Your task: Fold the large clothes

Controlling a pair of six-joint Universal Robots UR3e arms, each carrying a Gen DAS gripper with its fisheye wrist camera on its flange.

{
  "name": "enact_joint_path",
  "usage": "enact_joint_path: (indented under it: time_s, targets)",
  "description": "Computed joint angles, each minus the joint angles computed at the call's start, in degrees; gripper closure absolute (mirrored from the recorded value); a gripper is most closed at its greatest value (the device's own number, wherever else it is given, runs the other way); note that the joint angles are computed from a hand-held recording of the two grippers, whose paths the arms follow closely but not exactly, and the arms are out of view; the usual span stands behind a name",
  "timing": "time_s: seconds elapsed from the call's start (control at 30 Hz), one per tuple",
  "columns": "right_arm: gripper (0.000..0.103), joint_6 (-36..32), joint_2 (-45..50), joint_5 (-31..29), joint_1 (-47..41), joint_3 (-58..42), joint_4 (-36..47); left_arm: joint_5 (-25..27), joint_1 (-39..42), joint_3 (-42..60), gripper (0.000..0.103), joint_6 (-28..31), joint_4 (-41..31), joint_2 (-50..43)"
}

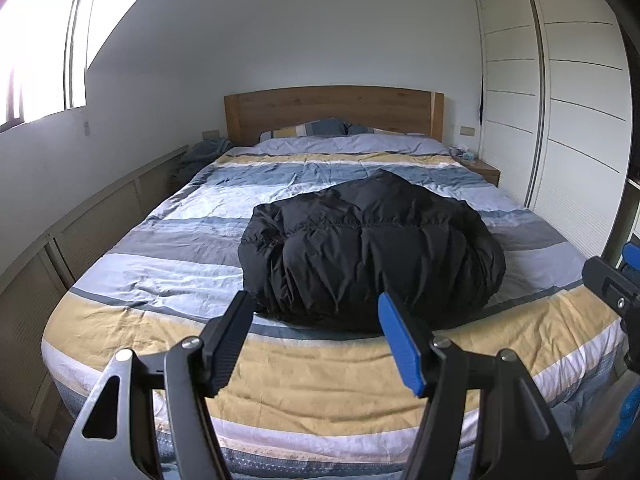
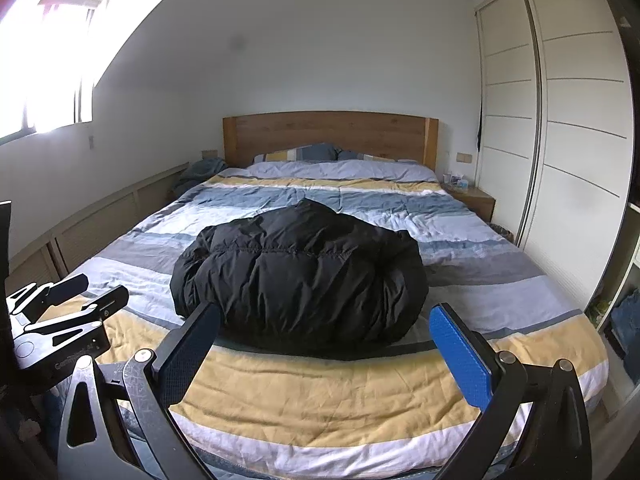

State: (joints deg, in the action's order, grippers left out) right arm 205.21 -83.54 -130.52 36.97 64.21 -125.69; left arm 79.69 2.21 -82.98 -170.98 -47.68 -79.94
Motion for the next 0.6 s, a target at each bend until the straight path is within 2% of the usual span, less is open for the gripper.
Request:
enact_joint_path:
  time_s: [0.6]
  targets:
    - [0.000,-0.4,2.5,7.9,-6.2,0.5,0.6,-1.4,0.6,2.0,0.040,1.4,0.1,-5.9]
